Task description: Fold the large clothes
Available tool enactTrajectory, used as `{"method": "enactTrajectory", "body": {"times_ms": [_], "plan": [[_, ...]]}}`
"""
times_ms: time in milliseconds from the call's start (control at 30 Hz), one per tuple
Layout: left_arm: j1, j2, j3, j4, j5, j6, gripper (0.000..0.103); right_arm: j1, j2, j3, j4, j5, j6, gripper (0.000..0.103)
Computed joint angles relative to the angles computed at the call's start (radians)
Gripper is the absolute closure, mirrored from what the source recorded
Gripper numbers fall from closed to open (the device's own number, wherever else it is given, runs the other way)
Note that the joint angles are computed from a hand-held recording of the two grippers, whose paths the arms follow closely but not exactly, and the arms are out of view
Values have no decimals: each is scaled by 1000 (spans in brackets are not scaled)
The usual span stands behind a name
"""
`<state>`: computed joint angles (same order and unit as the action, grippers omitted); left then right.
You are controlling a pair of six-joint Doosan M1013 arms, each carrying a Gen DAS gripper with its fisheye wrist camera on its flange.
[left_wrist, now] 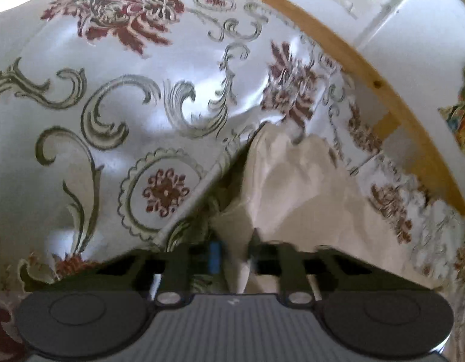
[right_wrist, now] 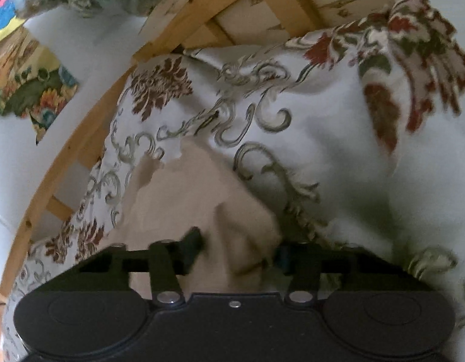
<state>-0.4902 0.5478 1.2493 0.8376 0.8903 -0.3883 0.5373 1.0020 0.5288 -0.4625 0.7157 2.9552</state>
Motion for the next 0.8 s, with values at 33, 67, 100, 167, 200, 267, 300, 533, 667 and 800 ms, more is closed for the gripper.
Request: {"method": "enactTrajectory", "body": {"times_ms": [33,67,100,167,200,267,300,533,667,800], "plan": [[-4,-2,3,20,3,3,99,-1,-1,0,-6,-2,-3,67],[-9,-2,1,51,8,2,99,2,1,-10,-17,11,-18,70],[-15,-4,1,80,13,-4,100,6,4,-21,-27,29,-41,71],[-18,-14,12,114,0,-33,101,16,17,-59,-55,72,-78,77],[-17,-22,19,124,-13,-48,102,20,19,-66,-69,80,-85,79],[-16,-36,32,163,-24,-92,102,28,5,-45,-106,75,-90,86],[-16,-41,37,184,-19,-105,102,32,-8,-24,-122,69,-87,86],[-10,-54,59,201,12,-115,102,45,-114,151,-130,-33,-16,86],[-5,-59,81,179,-10,-134,101,48,-95,108,-56,77,-67,72],[-2,-69,98,177,-30,-147,84,45,-89,100,-83,110,-17,60]]}}
